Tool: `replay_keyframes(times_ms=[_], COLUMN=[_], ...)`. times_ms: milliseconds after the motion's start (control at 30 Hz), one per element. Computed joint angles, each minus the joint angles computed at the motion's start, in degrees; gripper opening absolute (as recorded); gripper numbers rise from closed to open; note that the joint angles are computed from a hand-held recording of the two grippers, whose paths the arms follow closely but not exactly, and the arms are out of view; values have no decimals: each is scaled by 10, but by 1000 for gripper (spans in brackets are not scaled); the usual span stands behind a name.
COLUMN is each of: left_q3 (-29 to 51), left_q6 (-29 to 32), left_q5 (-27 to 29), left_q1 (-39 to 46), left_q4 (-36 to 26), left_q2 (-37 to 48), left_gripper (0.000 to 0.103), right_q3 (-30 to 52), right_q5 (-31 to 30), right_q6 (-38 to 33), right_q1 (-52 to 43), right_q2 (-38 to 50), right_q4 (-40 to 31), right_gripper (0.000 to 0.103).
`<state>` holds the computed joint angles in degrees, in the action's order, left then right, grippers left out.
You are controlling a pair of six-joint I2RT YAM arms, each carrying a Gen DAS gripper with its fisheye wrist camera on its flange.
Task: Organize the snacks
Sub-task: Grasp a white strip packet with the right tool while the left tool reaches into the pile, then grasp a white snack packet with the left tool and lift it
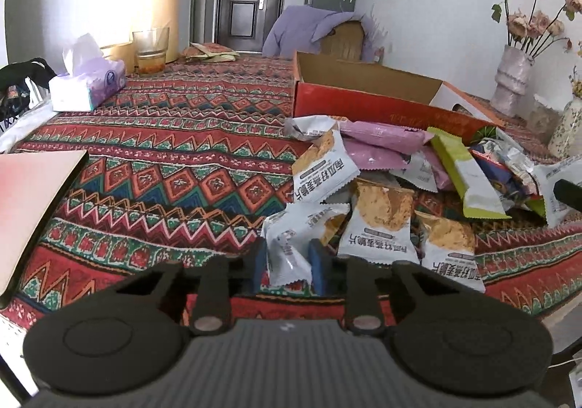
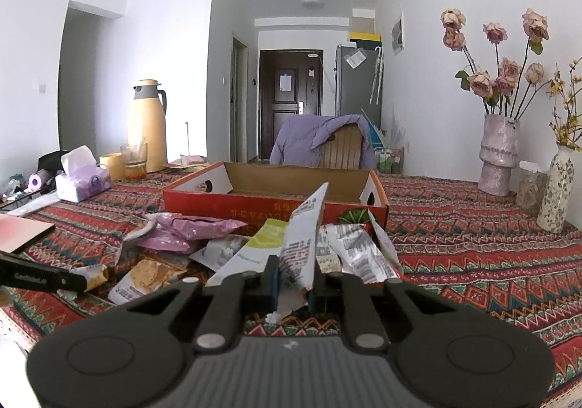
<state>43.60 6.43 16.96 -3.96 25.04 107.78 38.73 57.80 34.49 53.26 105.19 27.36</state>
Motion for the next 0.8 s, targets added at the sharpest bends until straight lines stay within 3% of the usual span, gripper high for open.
replay_keyframes(times_ms=[67, 800], left_q3=[-5, -24], left_q6=[1, 2], left_q5=[3, 17], left_q1=[2, -8], left_q4=[5, 24], left_q2=[-4, -35], left_gripper=[16, 9], right_q3=[-1, -18], right_q5=[1, -8], right_q6=[0, -8], right_q1=[0, -7], right_q2=[-3, -10], right_q4=[-1, 31], right_gripper=[14, 14])
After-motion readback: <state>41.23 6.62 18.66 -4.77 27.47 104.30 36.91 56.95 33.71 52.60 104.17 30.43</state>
